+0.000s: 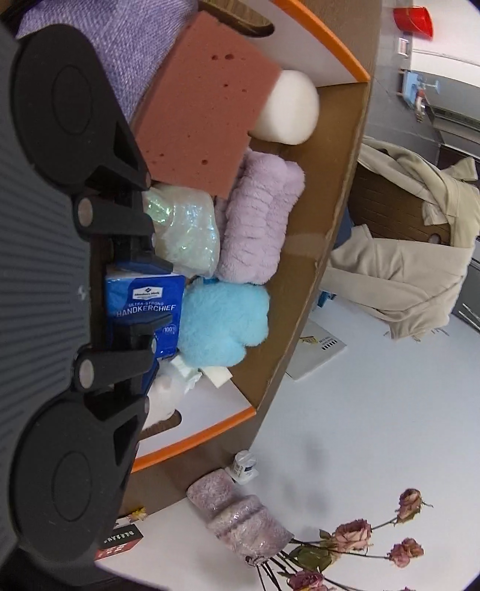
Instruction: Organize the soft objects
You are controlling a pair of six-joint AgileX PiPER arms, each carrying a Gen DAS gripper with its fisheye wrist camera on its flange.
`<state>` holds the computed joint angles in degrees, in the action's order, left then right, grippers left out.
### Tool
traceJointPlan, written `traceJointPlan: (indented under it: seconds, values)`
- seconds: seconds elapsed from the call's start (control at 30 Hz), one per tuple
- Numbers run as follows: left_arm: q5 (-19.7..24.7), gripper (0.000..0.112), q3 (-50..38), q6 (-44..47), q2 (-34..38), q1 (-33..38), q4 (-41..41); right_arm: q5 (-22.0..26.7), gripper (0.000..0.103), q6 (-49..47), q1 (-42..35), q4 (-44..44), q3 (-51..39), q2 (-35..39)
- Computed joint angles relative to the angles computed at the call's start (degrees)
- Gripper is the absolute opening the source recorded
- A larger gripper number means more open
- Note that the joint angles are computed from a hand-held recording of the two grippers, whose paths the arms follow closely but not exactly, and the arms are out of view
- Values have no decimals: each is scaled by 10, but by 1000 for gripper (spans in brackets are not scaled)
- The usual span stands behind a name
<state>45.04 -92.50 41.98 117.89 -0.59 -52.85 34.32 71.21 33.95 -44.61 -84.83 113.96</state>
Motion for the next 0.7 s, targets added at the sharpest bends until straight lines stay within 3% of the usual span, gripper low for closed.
traceJointPlan:
  seconds: [0.1,0.2,0.27,0.4,0.47,0.53,0.6,0.7]
  values:
    - [-6,22,19,11,-22,4,-7,-38,17,-117,-48,145,-5,-13]
    - [-8,28,48,44,-64,16,-26,-47,15,-155,-63,200,1,-24]
    - [-30,36,84,92,-103,20,-47,-46,20,-140,-58,189,13,-39]
    - [-66,41,147,138,-187,33,-33,-33,20,-83,-30,129,48,-105]
    - [-59,50,170,143,-229,53,-29,-16,23,-70,-21,106,54,-135]
    - [-64,69,200,151,-280,77,-25,22,30,-34,6,64,69,-180]
    - [-71,81,236,183,-333,107,-35,62,41,8,42,14,91,-225]
    - [-35,89,281,255,-405,180,-73,126,51,62,101,-43,127,-292]
